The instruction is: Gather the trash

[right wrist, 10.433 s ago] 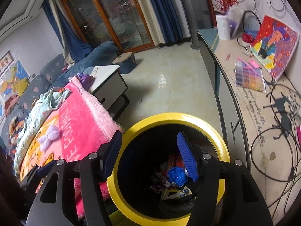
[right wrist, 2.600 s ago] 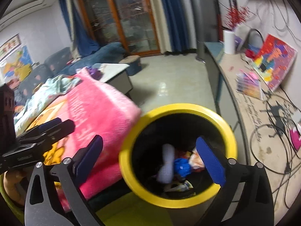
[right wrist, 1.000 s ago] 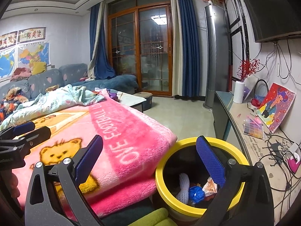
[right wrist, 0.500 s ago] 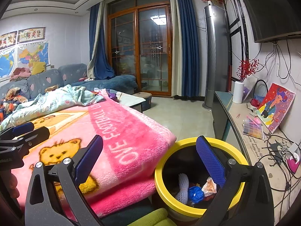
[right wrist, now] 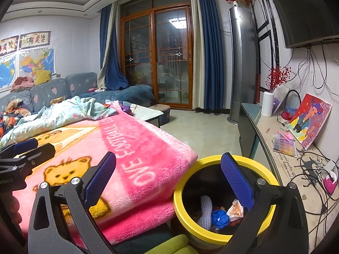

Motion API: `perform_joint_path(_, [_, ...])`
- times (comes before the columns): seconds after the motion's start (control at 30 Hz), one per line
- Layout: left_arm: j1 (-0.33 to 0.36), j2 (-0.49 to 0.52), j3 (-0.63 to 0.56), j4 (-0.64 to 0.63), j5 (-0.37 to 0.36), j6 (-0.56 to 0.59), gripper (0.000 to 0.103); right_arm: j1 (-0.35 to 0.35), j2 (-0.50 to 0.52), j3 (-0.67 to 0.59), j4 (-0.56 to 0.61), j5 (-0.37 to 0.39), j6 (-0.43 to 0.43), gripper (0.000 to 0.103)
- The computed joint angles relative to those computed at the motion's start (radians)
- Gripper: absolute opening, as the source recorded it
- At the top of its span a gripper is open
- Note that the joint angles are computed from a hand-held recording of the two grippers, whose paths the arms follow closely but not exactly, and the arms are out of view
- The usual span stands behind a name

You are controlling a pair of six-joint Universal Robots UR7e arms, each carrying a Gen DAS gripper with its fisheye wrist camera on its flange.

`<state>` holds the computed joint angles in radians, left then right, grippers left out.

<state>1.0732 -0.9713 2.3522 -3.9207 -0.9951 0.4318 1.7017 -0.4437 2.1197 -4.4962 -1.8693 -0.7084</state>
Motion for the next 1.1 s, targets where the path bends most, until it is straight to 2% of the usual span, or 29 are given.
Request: perform_joint_path(1.1, [-0.006, 0.005, -0.001, 0.006, 0.010, -0.005, 0.092, -0.001, -0.008, 0.007, 0.000, -0.007, 0.001, 0.096])
